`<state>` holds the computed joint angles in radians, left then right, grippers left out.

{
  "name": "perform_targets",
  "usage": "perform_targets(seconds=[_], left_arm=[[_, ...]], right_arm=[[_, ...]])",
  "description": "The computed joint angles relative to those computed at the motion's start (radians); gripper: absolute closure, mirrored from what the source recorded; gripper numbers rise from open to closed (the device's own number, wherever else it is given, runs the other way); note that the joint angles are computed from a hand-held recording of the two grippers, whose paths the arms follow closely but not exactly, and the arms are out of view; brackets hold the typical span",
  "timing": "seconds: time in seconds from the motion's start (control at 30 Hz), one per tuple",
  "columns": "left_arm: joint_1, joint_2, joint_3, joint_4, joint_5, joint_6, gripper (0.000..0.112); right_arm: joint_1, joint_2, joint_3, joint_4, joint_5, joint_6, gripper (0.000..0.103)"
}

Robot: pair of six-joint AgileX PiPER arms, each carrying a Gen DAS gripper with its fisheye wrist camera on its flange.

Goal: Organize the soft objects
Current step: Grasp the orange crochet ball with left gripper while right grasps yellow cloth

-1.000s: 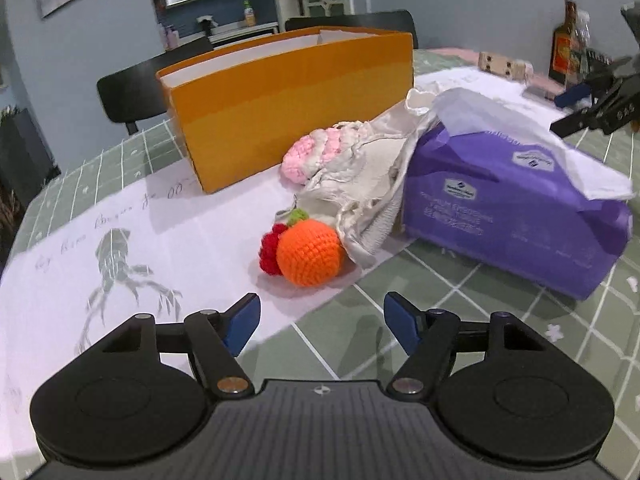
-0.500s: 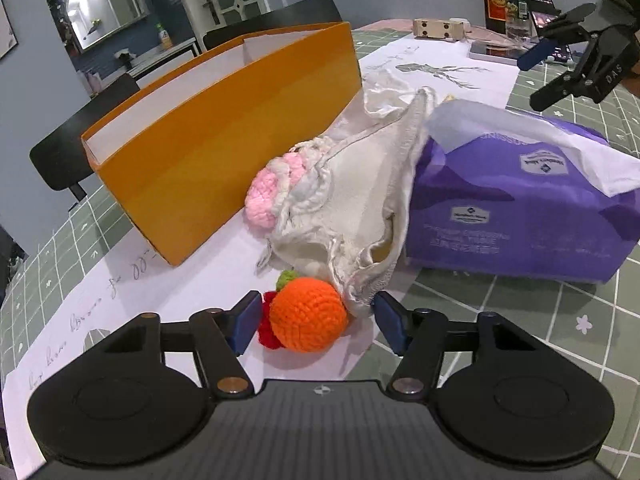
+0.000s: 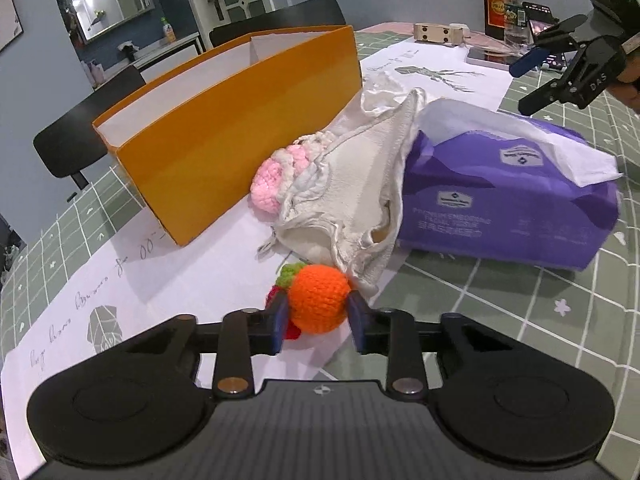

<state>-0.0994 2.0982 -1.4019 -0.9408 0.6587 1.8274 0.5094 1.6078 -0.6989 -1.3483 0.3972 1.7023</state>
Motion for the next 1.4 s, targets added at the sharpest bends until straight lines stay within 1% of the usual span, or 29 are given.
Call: perform_targets(seconds=[0.03,0.07,0.13,0.2,0.23,0.3,0.33,0.37,0.43,0.5,0.57,0.63,0.67,0.87,0.97,1.1,1.2,1.3,1.4], left_arm=[[0.002,-0.005,0.005,-0.002,0.004,0.001,0.079],[0.007,-0.01,0.004,0.002,0.017,-0.003,0.084],[0.011,-0.02,0.004,0.02,0.034,-0.011,0.085],[0.006,-0.03,0.017,0.016,0.015,0.015,0.081],[-0.002,-0.033,0.025,0.008,-0.01,0.035,0.078],[-0.022,-0.035,0.044,-0.01,-0.074,0.068,0.053],[-0.029,-0.032,0.046,-0.016,-0.09,0.076,0.049],[-0.033,-0.02,0.035,-0.011,-0.087,0.07,0.047],[-0.038,0.008,-0.008,0.043,-0.045,0.0,0.047],[-0.046,0.021,-0.014,0.032,-0.055,0.001,0.048],[-0.047,0.035,-0.03,0.033,-0.047,-0.023,0.051],[-0.038,0.038,-0.038,0.024,-0.033,-0.049,0.058],[-0.033,0.035,-0.036,0.023,-0.026,-0.055,0.059],[0.019,-0.03,0.059,-0.008,0.017,-0.001,0.061],[0.045,-0.07,0.106,0.005,0.048,0.003,0.064],[0.07,-0.123,0.161,0.022,0.074,0.012,0.065],[0.085,-0.137,0.193,-0.005,0.083,0.032,0.065],[0.088,-0.134,0.226,-0.056,0.066,0.063,0.066],[0.088,-0.152,0.28,-0.13,0.037,0.128,0.066]], right_arm=[[-0.001,-0.001,0.001,-0.003,0.0,0.003,0.019],[0.0,-0.001,0.0,-0.003,0.001,0.003,0.019],[-0.001,0.001,0.0,-0.001,0.0,0.001,0.019],[0.0,0.002,0.0,0.002,0.0,-0.003,0.019],[0.0,0.003,-0.002,0.005,-0.001,-0.007,0.019],[0.001,0.005,-0.003,0.007,-0.001,-0.01,0.019],[0.002,0.005,-0.003,0.007,-0.001,-0.011,0.019],[0.003,0.004,-0.003,0.006,-0.001,-0.011,0.019],[0.003,0.0,-0.002,0.004,0.0,-0.01,0.019],[0.003,-0.003,0.001,-0.002,0.001,-0.004,0.019],[0.002,-0.005,0.004,-0.01,0.0,0.004,0.019],[-0.001,-0.004,0.006,-0.023,-0.003,0.013,0.019],[-0.002,-0.003,0.008,-0.032,-0.004,0.018,0.019],[-0.005,-0.001,0.008,-0.066,-0.019,0.03,0.019],[-0.009,-0.003,0.001,-0.081,-0.03,0.02,0.019],[-0.032,0.008,-0.023,-0.102,-0.081,-0.006,0.019],[-0.053,0.034,-0.057,-0.108,-0.119,-0.038,0.019],[-0.11,0.073,-0.106,-0.058,-0.206,-0.064,0.019],[-0.166,0.121,-0.155,0.035,-0.3,-0.103,0.02]])
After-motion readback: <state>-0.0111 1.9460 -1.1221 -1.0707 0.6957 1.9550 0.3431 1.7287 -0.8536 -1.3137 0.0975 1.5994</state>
